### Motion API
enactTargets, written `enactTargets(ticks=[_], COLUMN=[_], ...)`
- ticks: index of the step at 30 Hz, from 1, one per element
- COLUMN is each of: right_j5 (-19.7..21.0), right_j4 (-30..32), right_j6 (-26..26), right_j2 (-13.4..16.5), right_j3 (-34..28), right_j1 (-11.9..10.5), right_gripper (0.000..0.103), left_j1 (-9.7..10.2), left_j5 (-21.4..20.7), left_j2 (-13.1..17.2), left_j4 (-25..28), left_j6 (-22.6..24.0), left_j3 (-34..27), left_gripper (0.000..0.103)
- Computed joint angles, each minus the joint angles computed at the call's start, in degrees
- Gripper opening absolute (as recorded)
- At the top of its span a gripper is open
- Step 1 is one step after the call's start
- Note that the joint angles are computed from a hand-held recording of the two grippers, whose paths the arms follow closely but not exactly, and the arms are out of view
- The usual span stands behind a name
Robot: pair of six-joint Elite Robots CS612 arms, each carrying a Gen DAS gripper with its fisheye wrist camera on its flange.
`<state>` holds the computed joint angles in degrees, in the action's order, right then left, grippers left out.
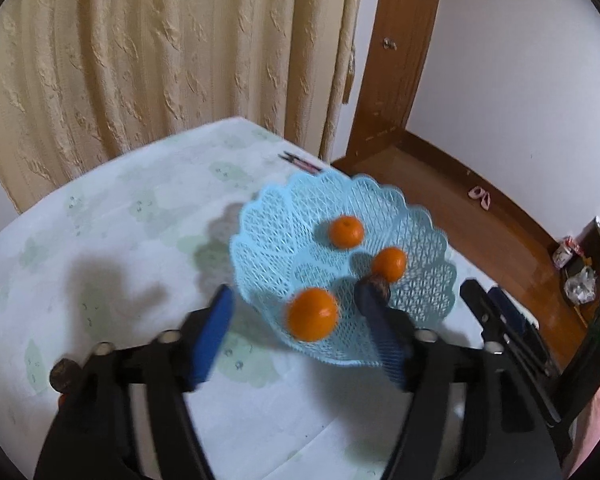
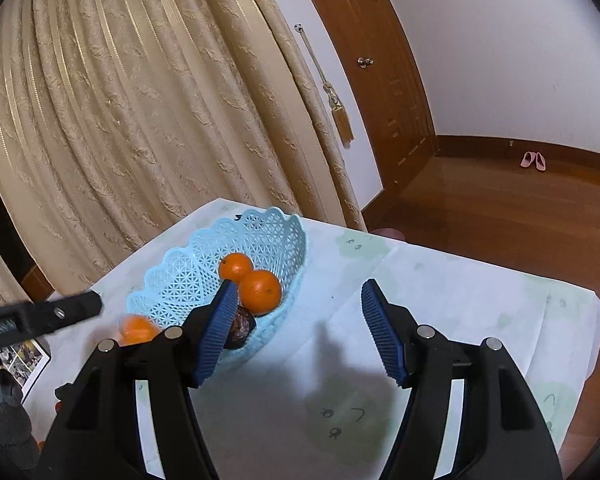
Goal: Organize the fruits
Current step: 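Carry the yellow-orange fruit into the basket and open the left gripper while the right withdraws, then move the left gripper to the fruit pile and grasp a dark brown fruit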
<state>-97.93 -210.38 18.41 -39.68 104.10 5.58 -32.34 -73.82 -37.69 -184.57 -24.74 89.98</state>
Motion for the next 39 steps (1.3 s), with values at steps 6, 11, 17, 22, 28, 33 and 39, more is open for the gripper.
enactTargets(ticks=[6, 11, 17, 22, 28, 33, 39], right_j5=[-0.5, -1.1, -1.1, -0.5, 1.7, 3.8, 5.1], right_j4=[-0.2, -0.7, -1.1, -0.7, 0.6, 2.5, 5.0], right_j6=[0.2, 0.9, 1.4, 0.9, -1.4, -3.5, -6.0], right_j2=[0.0, -0.2, -0.7, -1.2, -1.8, -2.1, -2.0], right_j3=[0.0, 0.7, 1.7, 1.9, 1.6, 1.2, 0.7], right_j1=[0.1, 0.3, 0.7, 1.8, 3.1, 4.3, 5.6], right_gripper=[0.07, 0.071, 0.071, 0.071, 0.072, 0.073, 0.073], left_j1=[0.47, 1.09, 2.08, 3.24, 4.94, 6.23, 7.62], left_j5=[2.5, 5.5, 9.2, 10.6, 10.3, 8.2, 4.1], left_j2=[-1.5, -3.3, -5.9, -7.8, -9.2, -8.6, -6.7], left_j4=[-1.4, -0.9, -2.0, -3.5, -4.3, -2.8, 0.2], left_j6=[-2.3, -4.5, -7.3, -10.0, -14.5, -16.8, -18.2], left_j3=[2.3, 5.0, 9.5, 13.1, 16.5, 17.1, 15.6], left_gripper=[0.077, 0.081, 0.081, 0.081, 0.081, 0.081, 0.081])
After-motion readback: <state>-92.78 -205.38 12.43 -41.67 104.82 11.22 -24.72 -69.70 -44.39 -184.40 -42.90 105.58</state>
